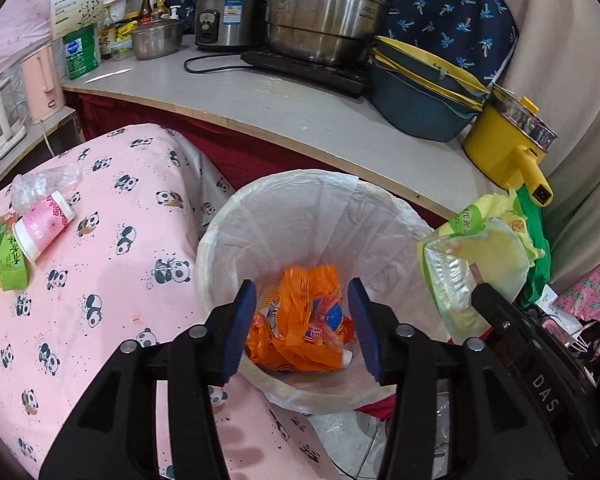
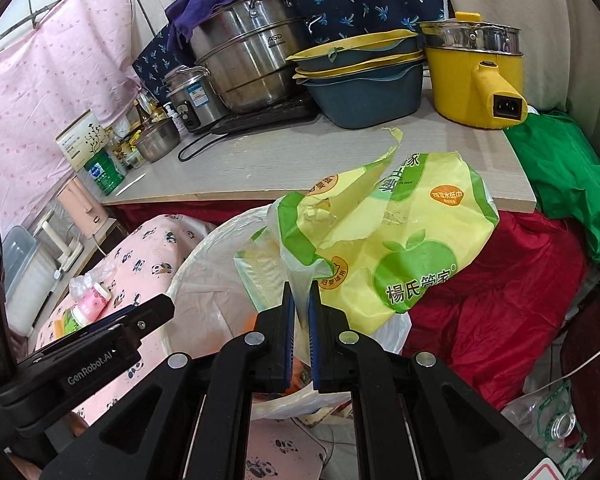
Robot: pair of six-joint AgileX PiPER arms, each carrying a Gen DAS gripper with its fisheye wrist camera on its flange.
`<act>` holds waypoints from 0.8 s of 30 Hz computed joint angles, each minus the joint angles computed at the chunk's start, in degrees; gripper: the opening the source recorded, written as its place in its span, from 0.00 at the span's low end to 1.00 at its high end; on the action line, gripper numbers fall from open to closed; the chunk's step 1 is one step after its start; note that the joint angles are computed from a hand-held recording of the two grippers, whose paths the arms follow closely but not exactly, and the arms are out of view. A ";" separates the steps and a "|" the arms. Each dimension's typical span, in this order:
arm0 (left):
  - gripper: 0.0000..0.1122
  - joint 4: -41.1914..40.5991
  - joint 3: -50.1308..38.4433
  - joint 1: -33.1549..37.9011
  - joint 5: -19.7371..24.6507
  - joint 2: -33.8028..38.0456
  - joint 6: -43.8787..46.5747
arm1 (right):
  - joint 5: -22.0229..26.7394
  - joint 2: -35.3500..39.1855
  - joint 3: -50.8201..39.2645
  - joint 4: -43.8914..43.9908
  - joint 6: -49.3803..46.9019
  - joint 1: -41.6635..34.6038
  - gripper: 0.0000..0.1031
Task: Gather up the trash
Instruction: 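Carry both bags over the bin and open both tools to drop them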
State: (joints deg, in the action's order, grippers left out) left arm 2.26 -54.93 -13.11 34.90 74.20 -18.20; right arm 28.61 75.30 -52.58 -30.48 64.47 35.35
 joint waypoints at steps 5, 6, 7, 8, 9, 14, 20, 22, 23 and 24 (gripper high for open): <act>0.41 -0.58 0.72 2.64 0.08 -0.66 0.72 | -0.68 1.82 -1.19 0.69 -1.02 0.99 0.06; 0.41 -0.73 0.86 3.09 0.09 -0.77 0.85 | -0.73 2.26 -1.54 0.66 -1.12 1.28 0.06; 0.41 -1.17 1.02 3.65 0.08 -0.89 1.33 | -0.85 2.73 -1.96 0.71 -1.20 1.63 0.06; 0.41 -1.19 1.18 4.14 0.10 -1.01 1.48 | -0.92 3.14 -2.34 0.81 -1.35 1.90 0.06; 0.41 -1.05 1.33 4.50 0.12 -1.15 1.49 | -0.89 3.59 -2.79 0.85 -1.46 2.23 0.06; 0.41 -2.23 2.26 6.95 0.05 -2.03 3.29 | -1.07 6.03 -4.93 1.77 -2.67 3.55 0.06; 0.41 -4.07 2.85 10.37 0.10 -2.66 5.85 | -0.92 9.29 -7.76 2.87 -3.89 5.01 0.08; 0.41 -5.08 3.07 11.94 0.16 -2.86 7.31 | -0.64 10.58 -8.92 2.82 -3.73 5.60 0.14; 0.42 -5.42 3.09 12.58 0.25 -2.89 7.80 | -0.56 11.03 -9.28 2.08 -2.80 6.02 0.15; 0.44 -5.74 3.21 13.33 0.25 -2.97 8.24 | -0.43 11.35 -9.56 1.77 -2.36 6.30 0.17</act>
